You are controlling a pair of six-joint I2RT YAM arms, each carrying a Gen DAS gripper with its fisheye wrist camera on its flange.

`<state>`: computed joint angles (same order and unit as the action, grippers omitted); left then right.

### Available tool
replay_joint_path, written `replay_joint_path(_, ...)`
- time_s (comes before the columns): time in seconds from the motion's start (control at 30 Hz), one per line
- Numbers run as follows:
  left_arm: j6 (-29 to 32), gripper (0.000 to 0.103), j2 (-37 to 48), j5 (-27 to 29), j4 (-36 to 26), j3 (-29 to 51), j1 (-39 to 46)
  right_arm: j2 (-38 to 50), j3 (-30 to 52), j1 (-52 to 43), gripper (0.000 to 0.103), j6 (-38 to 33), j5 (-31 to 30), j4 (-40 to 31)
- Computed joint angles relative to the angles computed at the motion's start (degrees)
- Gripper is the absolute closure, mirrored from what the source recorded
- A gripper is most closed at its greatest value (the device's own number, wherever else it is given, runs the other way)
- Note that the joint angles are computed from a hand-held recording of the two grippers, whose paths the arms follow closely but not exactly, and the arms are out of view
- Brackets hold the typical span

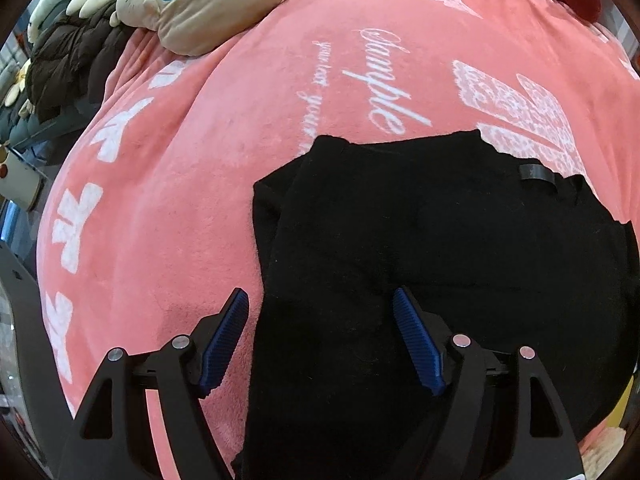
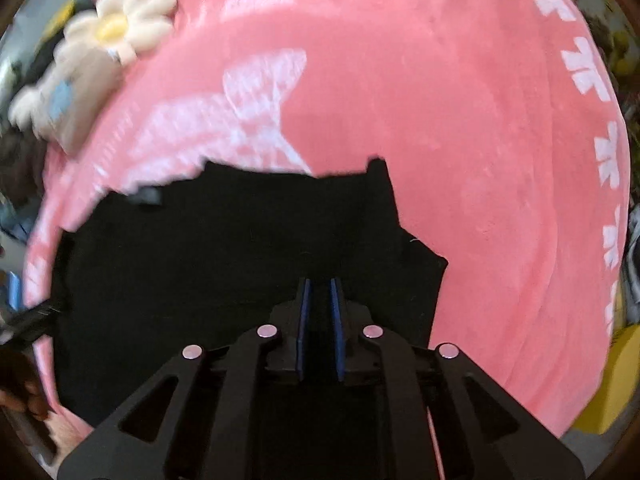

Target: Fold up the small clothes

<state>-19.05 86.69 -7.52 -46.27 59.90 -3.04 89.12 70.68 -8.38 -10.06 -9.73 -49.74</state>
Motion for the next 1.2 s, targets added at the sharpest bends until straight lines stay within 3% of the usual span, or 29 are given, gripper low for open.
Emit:
replay_joint_path(0.03, -0.27, 0.03, 0.11, 0.02, 0.11, -0.03, -0.1, 1.44, -0.3, 0.74, 0.075, -0.68, 1.53, 0.7)
replay_joint_path(0.17, -0.48, 0.027, 0.27, -0.36, -0.4, 0.28, 0.35, 3.86, 1.55, 0.14, 0.074, -0.45, 1.26, 0.78)
replay_joint_path(0.23, -0.89, 0.028, -1.74, 0.0, -1.81, 0.17, 0.83, -0.18, 1.85, -0.87, 0.074, 0.99, -1.63, -0.63)
replay_joint_path(0.43, -0.29, 0.026, -20.35, 21.65, -5.77, -12.13, 18.41, -14.76, -7.95, -5.5, 0.065, -3.99, -4.5, -4.39)
replay_joint_path(0.53, 0.79, 0.026, -26.27, 24.24, -8.9, -17.8, 25.02, -20.03, -13.69, -8.57, 0.065, -6.76, -4.68, -5.0)
replay_joint_path(0.7, -0.53, 0.026, -32.95, 23.24, -10.9, -24.1, 24.96, -22.56, -17.33, -15.43, 0.065, -7.27, -4.76, -7.05)
replay_joint_path(0.73, -1.95, 0.026, -33.43, 23.53, -9.96, -25.4, 23.39, -22.12, -17.84, -16.96, 0.06, -7.18, -5.47, -6.97)
replay_joint_path(0.77, -3.44, 0.026, -33.89, 22.2, -9.25, -26.1, 21.56, -21.69, -18.21, -17.91, 0.048, -7.52, -5.44, -6.66)
replay_joint_path(0.83, -6.58, 0.025, -35.21, 17.95, -7.7, -26.95, 16.72, -21.93, -19.79, -19.02, 0.047, -8.28, -5.13, -5.65)
replay_joint_path(0.93, -10.32, 0.023, -33.29, 13.35, -7.83, -25.5, 9.88, -22.32, -21.18, -20.5, 0.046, -9.13, -6.09, -5.2)
replay_joint_path(1.07, -11.27, 0.023, -30.82, 12.61, -8.04, -24.02, 7.72, -23.87, -22.71, -19.23, 0.035, -8.72, -5.65, -2.94)
replay_joint_path(1.2, -11.74, 0.023, -28.34, 12.06, -8.58, -22.59, 7.02, -25.95, -24.35, -17.08, 0.035, -7.88, -4.21, -1.51)
